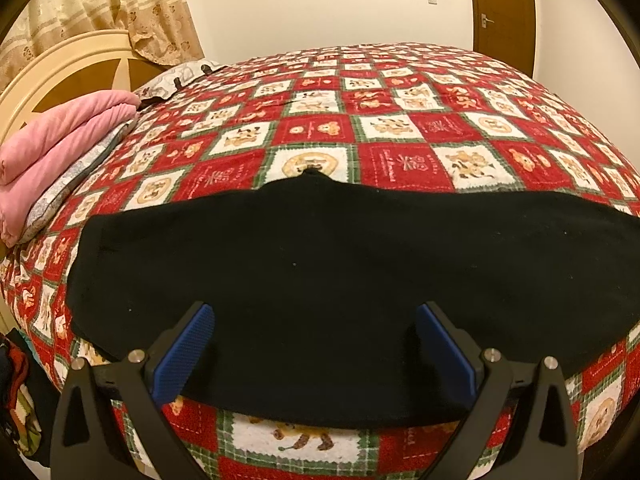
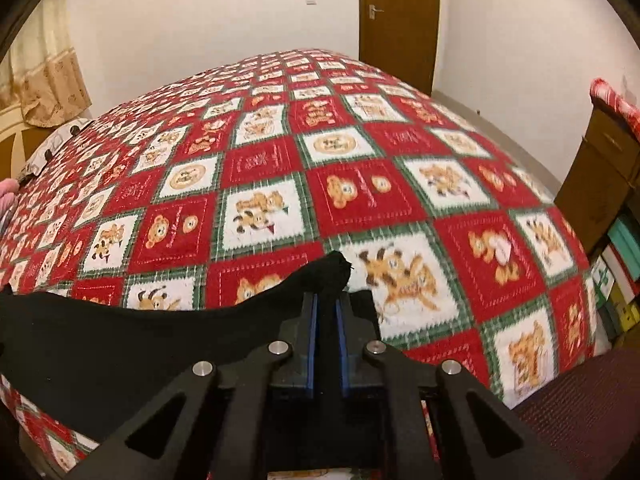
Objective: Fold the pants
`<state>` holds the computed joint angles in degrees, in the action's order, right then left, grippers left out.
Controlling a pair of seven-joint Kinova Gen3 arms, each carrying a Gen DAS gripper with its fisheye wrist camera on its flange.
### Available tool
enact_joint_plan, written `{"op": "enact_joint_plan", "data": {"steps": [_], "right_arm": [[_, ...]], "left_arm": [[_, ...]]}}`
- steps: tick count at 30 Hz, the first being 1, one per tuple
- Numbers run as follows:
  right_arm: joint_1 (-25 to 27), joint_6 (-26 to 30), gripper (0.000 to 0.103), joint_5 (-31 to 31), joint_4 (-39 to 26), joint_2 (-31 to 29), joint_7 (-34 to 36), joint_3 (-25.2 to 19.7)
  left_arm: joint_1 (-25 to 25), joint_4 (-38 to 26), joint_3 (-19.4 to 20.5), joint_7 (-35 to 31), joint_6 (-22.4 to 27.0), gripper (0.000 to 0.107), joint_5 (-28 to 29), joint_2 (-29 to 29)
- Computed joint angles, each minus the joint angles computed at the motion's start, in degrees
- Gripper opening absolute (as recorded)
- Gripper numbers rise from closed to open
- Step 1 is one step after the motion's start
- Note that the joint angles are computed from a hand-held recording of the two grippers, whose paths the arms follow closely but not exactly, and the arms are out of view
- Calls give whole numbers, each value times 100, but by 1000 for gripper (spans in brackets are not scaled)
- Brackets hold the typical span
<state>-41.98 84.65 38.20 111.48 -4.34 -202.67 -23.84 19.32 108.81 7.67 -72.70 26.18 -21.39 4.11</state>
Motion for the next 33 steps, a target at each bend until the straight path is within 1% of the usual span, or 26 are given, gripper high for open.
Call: {"op": "enact_joint_plan", "data": {"steps": [4, 5, 6, 7, 8, 9, 11, 12, 13, 14, 15, 17, 19, 20, 21, 22, 23, 24, 25, 26, 27, 28, 29, 30, 31, 33], "right_arm": [[168, -421, 9, -163, 229, -49, 240, 177], [138, -570, 9, -205, 335, -71, 263, 286], [1, -678, 10, -264, 389, -119, 266, 484], [-84, -693, 14, -292, 407, -197, 195, 576], [-96, -615, 19, -334, 367, -240, 151, 561], [-1, -443, 24, -422, 273, -232, 150, 443], [382, 23, 45, -562, 67, -163, 76, -47], [490, 256, 48, -580, 14, -169, -42, -302], [492, 413, 49, -567, -24, -162, -175, -460], [387, 478, 49, -542, -40, -191, -350, -519], [220, 449, 49, -540, -45, -224, -446, -472], [18, 153, 49, -654, 29, -308, -366, -217], [89, -33, 49, -933, 13, -203, -42, -97], [69, -163, 49, -1144, 53, -131, 47, 70], [155, -387, 51, -1309, 155, -138, 42, 130], [285, -620, 54, -1415, 288, -250, -56, 85], [496, -849, 60, -1470, 467, -468, -248, -65], [600, -1006, 60, -1531, 580, -603, -374, -126], [599, -1070, 60, -1498, 628, -642, -407, -151], [491, -1041, 59, -1483, 603, -574, -346, -88], [489, -1049, 56, -1467, 601, -552, -379, -108], [538, -1150, 44, -1444, 630, -592, -505, -177], [565, -1252, 22, -1421, 652, -667, -550, -207], [506, -1347, 12, -1344, 681, -740, -657, -197], [523, -1349, 13, -1225, 619, -759, -832, -294], [663, -1072, 13, -1008, 343, -583, -997, -618]], "left_arm": [[-27, 13, 5, -105, -20, 103, 83, -12], [-37, 20, 2, -133, -32, 103, 98, -16], [-37, 21, 2, -143, -33, 103, 90, -15], [-42, 22, 2, -170, -31, 103, 93, -21], [-38, 22, -1, -160, -44, 103, 71, -20], [-39, 30, -6, -152, -63, 103, 59, -28], [-31, 46, -18, -66, -108, 103, 7, -36], [-37, 36, -15, -63, -108, 103, 21, -28], [-41, 31, -13, -61, -108, 103, 38, -23], [-42, 29, -11, -56, -111, 103, 54, -15], [-42, 33, -8, -54, -121, 103, 76, -8], [-43, 19, 21, -143, -96, 103, 174, 19], [-13, 22, 34, -211, -62, 103, 186, 21], [9, 38, 31, -207, -69, 103, 145, 2], [27, 53, 24, -180, -89, 103, 92, -13], [43, 79, 9, -116, -126, 103, 15, -41], [43, 90, 1, -61, -144, 103, -26, -59], [16, 81, -1, -64, -149, 103, 18, -65], [-37, 71, 5, -156, -152, 103, 154, -73], [-74, 62, 9, -220, -153, 103, 251, -71], [-111, 54, 12, -291, -146, 103, 354, -71], [-151, 61, 18, -401, -153, 103, 469, -81], [-169, 80, 21, -459, -180, 103, 521, -92], [-181, 101, 19, -493, -206, 103, 546, -107], [-196, 119, 19, -532, -233, 103, 577, -120], [-262, 144, 13, -694, -280, 103, 731, -148]]}}
